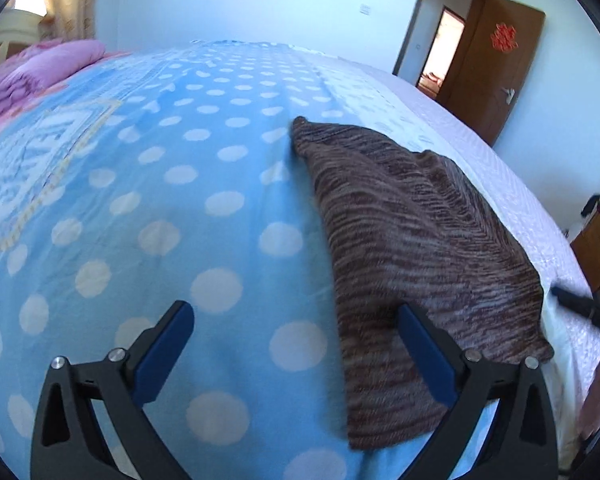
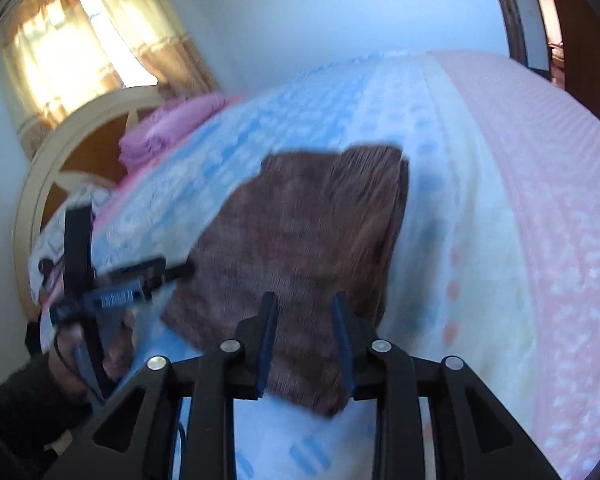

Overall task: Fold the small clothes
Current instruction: 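Close the right gripper on the folded sweater edge and lift it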

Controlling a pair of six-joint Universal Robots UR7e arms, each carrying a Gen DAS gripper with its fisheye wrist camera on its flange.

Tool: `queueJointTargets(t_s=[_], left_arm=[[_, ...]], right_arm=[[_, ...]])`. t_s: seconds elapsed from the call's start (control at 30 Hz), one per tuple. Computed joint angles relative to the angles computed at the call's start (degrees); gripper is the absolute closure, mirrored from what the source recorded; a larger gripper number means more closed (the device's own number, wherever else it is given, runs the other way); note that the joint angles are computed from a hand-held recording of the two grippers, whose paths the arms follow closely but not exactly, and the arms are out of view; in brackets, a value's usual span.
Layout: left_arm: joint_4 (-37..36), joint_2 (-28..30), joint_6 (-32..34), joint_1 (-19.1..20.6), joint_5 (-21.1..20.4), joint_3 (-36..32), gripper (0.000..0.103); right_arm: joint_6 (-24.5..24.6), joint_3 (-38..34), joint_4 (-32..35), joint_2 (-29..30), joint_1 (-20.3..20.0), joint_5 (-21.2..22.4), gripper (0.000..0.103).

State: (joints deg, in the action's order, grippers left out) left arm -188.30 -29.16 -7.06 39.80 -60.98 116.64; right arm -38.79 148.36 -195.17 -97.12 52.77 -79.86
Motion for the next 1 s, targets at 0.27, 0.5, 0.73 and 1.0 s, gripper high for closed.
queueJointTargets(t_s=[0.27, 0.5, 0.73, 1.0], left_arm=[[1.52, 2.64, 2.36, 0.8, -3.67, -3.58, 0.011], [1.08, 2.95, 2.53, 1.0, -4.67, -3.57, 0.012], [1.01, 3.18, 2.83, 0.99, -4.98, -3.77, 0.012], [1.01, 3.21, 3.08, 0.96, -5.4, -3.75, 0.012]], right_arm=[[10.74, -17.15, 5.98, 11.58, 2.8, -6.95, 0.068], [16.1, -23.99, 14.6, 14.61, -2.57, 3.11, 0.059], [15.36, -26.65, 16.27, 16.47, -1.87, 4.33, 0.059], [15.0, -30.18, 19.18, 19.05, -1.06, 6.32, 0.06]])
